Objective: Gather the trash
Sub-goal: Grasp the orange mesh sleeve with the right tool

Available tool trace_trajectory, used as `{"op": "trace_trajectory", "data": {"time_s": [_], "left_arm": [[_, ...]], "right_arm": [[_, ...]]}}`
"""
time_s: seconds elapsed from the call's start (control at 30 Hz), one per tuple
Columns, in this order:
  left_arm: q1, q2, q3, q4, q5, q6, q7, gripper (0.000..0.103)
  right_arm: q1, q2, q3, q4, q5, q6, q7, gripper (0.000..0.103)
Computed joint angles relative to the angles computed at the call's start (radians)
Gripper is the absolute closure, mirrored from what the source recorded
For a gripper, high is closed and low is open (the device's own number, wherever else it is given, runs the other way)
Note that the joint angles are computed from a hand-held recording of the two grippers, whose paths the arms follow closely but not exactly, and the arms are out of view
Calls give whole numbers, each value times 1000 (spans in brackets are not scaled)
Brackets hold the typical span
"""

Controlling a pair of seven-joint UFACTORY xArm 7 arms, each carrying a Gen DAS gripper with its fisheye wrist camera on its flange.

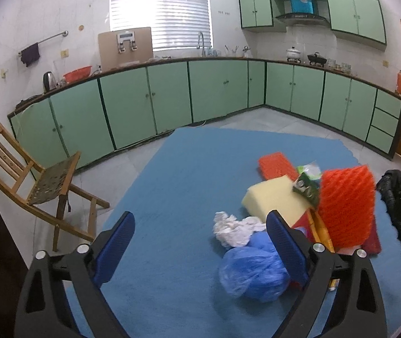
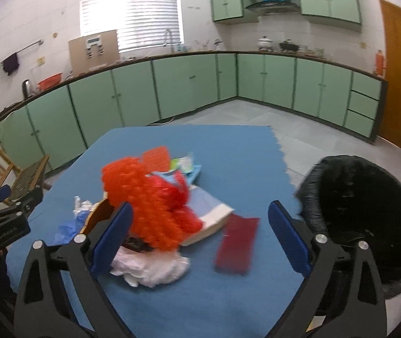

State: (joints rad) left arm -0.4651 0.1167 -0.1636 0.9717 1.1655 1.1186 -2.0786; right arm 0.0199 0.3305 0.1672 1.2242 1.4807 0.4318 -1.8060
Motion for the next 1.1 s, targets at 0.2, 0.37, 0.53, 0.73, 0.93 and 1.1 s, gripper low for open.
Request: {"op": "trace_trajectory", "data": {"time_s": [0.2,0.37,0.53,0.73,0.93,1.1], "left_arm": [[19,-30,2,-42,-17,-27,-15,19],[26,-27,-3,-44,-14,-35,-31,19],[20,-12,-4,-25,-8,-46,-23,19],[2,-1,-6,7,9,-31,-21,19],[-12,3,-7,26,33,-28,-23,19],[-27,35,-4,62,51,-43,-15,19]], "right_arm": [[23,28,23,-3,-88,9,38,42],[12,36,34,-7,-211,84,105,77],[-16,13,43,-23,-202,138,78,83],[-36,-15,18,-31,-156,216,51,83],[-47,-45,-11,-41,-102,262,16,83],[-45,-60,-37,-54,-88,244,13,83]]}}
